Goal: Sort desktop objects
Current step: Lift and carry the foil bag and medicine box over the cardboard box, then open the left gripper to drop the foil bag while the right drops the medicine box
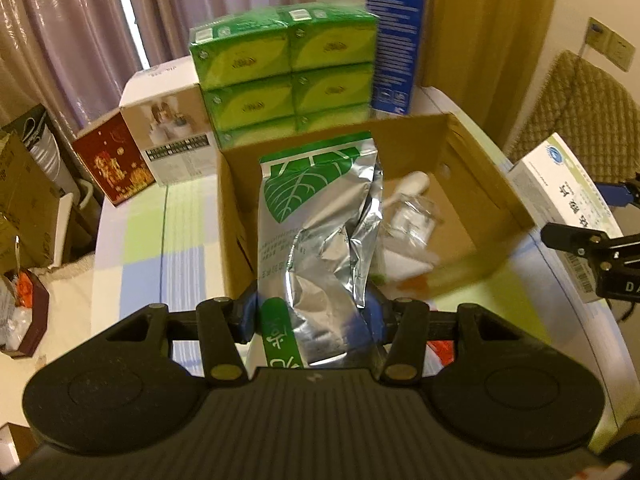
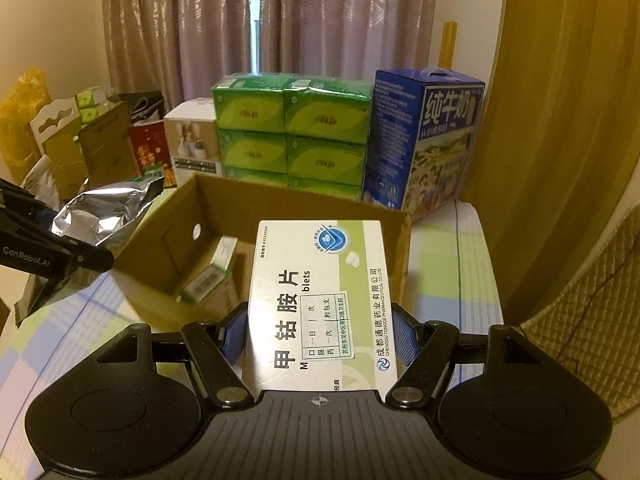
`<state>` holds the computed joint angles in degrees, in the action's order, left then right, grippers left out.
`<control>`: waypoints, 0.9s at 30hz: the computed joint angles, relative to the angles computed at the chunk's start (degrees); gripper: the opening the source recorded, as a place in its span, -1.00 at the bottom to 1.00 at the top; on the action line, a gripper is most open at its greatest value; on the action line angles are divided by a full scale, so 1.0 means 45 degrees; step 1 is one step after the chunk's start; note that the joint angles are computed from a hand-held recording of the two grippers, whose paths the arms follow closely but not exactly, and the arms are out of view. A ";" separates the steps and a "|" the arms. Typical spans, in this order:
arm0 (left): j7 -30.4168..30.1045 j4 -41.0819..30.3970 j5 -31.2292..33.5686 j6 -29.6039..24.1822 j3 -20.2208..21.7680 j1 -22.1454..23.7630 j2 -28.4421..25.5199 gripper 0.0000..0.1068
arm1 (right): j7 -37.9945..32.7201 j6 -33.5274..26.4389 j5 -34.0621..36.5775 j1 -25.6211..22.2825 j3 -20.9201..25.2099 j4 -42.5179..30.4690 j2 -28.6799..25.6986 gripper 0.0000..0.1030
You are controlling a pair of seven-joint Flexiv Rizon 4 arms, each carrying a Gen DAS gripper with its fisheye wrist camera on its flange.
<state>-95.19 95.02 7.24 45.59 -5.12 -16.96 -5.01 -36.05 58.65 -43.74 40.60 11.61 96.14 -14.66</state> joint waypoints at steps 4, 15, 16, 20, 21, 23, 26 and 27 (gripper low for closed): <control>-0.0049 -0.0888 0.0074 0.0058 0.0059 0.0144 -0.0876 -0.13 | -0.0446 -0.0050 0.0232 0.0006 -0.0246 -0.0948 -0.0809 0.32; -0.0013 -0.2234 -0.0357 0.0684 0.0441 0.0063 -0.2834 -0.13 | -0.0936 0.0130 0.0949 0.0199 -0.0915 -0.2162 -0.2199 0.32; 0.0000 -0.2223 -0.0477 0.0823 0.0456 0.0076 -0.2942 -0.13 | -0.0933 0.0184 0.1007 0.0195 -0.0957 -0.2193 -0.2272 0.32; -0.0234 -0.2181 -0.0464 0.1416 0.0650 -0.0022 -0.3283 -0.03 | -0.0970 0.0282 0.1177 0.0196 -0.1090 -0.2372 -0.2525 0.32; -0.0382 -0.2147 -0.0340 0.1659 0.0740 -0.0084 -0.3337 0.01 | -0.1000 0.0269 0.1228 0.0200 -0.1105 -0.2398 -0.2560 0.32; -0.0386 -0.2084 -0.0455 0.1835 0.0739 -0.0067 -0.3395 0.03 | -0.1003 0.0271 0.1247 0.0229 -0.1172 -0.2410 -0.2616 0.32; -0.0157 -0.1859 -0.0552 0.1991 0.0729 -0.0062 -0.3311 0.03 | -0.0968 0.0267 0.1310 0.0253 -0.1218 -0.2412 -0.2685 0.32; -0.0072 -0.1765 -0.0579 0.2030 0.0723 -0.0054 -0.3252 0.03 | -0.0906 0.0280 0.1316 0.0269 -0.1244 -0.2416 -0.2708 0.32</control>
<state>-95.51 87.08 4.64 54.72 -1.86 -17.21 -19.64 -40.12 59.91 -37.82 41.81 6.02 85.26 -26.85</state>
